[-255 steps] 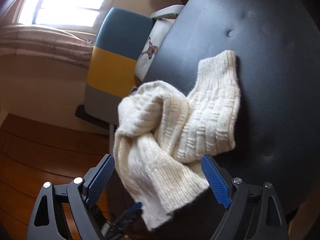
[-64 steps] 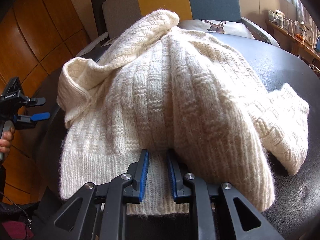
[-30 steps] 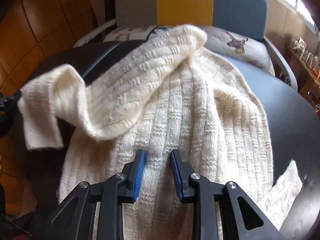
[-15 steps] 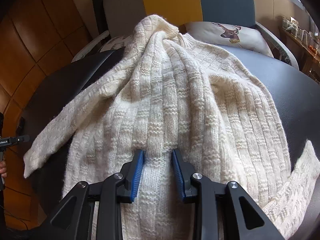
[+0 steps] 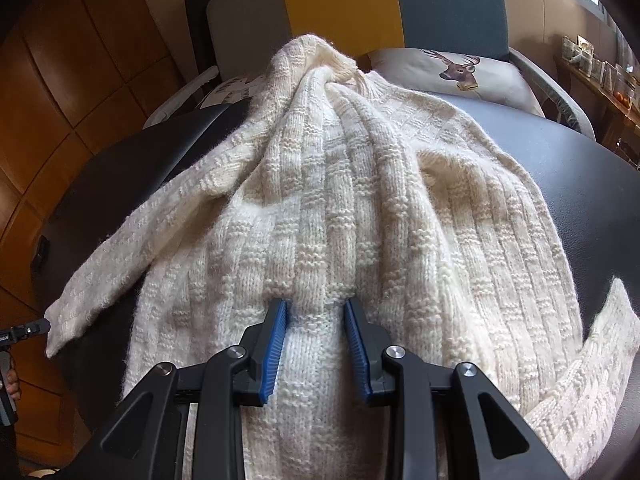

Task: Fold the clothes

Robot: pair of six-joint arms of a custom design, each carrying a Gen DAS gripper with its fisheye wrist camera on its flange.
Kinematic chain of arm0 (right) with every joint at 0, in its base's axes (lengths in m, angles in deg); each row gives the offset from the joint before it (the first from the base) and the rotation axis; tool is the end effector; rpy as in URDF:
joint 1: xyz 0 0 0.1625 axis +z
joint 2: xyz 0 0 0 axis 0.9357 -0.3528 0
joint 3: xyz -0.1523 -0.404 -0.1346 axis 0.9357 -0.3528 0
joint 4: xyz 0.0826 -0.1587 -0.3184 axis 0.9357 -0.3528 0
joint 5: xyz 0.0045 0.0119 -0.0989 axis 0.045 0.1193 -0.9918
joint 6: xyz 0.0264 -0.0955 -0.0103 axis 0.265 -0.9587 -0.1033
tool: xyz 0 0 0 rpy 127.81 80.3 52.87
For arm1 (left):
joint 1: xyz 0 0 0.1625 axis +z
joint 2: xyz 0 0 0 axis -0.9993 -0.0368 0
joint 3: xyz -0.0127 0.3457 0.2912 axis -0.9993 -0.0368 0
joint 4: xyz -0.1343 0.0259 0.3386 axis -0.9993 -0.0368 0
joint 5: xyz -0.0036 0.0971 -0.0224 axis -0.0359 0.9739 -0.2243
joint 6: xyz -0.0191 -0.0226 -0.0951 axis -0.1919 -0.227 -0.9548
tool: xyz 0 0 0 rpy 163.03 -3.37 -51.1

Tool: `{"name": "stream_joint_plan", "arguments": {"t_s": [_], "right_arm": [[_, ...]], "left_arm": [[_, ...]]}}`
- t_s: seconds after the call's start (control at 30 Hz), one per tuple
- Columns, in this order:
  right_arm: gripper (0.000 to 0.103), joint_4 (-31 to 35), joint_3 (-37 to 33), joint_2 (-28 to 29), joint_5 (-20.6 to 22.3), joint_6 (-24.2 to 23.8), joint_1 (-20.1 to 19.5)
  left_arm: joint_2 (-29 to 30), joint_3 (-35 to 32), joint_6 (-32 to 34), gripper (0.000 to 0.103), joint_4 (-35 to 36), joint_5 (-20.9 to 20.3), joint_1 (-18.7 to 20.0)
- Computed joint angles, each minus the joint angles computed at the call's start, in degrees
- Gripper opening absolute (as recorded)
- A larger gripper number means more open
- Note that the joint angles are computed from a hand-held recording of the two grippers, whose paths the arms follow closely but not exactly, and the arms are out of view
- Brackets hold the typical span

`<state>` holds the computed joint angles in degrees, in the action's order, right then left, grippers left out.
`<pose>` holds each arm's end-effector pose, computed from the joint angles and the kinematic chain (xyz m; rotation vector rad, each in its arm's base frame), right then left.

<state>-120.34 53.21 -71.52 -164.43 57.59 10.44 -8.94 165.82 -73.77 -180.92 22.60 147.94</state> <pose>-0.0118 -0.6222 0.2602 0.2399 -2.4734 0.7313 -0.0931 -0.5405 0.1186 0.1184 2.6253 -0.5790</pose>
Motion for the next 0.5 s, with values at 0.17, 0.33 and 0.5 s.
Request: {"name": "stream_joint_plan", "arguments": {"t_s": [0.17, 0.33, 0.5], "right_arm": [[0.03, -0.1, -0.3, 0.5, -2.5, -0.1, 1.0], [0.03, 6.4, -3.2, 0.2, -5.6, 2.3, 2.7], [0.033, 3.0, -2.1, 1.2, -7.0, 1.2, 3.0]], "left_arm": [[2.2, 1.3, -0.1, 0.008, -8.0, 2.5, -1.0], [-0.3, 0.2, 3.7, 0.008, -14.6, 6.2, -0.9], [-2.0, -5.2, 2.9, 0.008, -9.2, 11.3, 3.0]]}}
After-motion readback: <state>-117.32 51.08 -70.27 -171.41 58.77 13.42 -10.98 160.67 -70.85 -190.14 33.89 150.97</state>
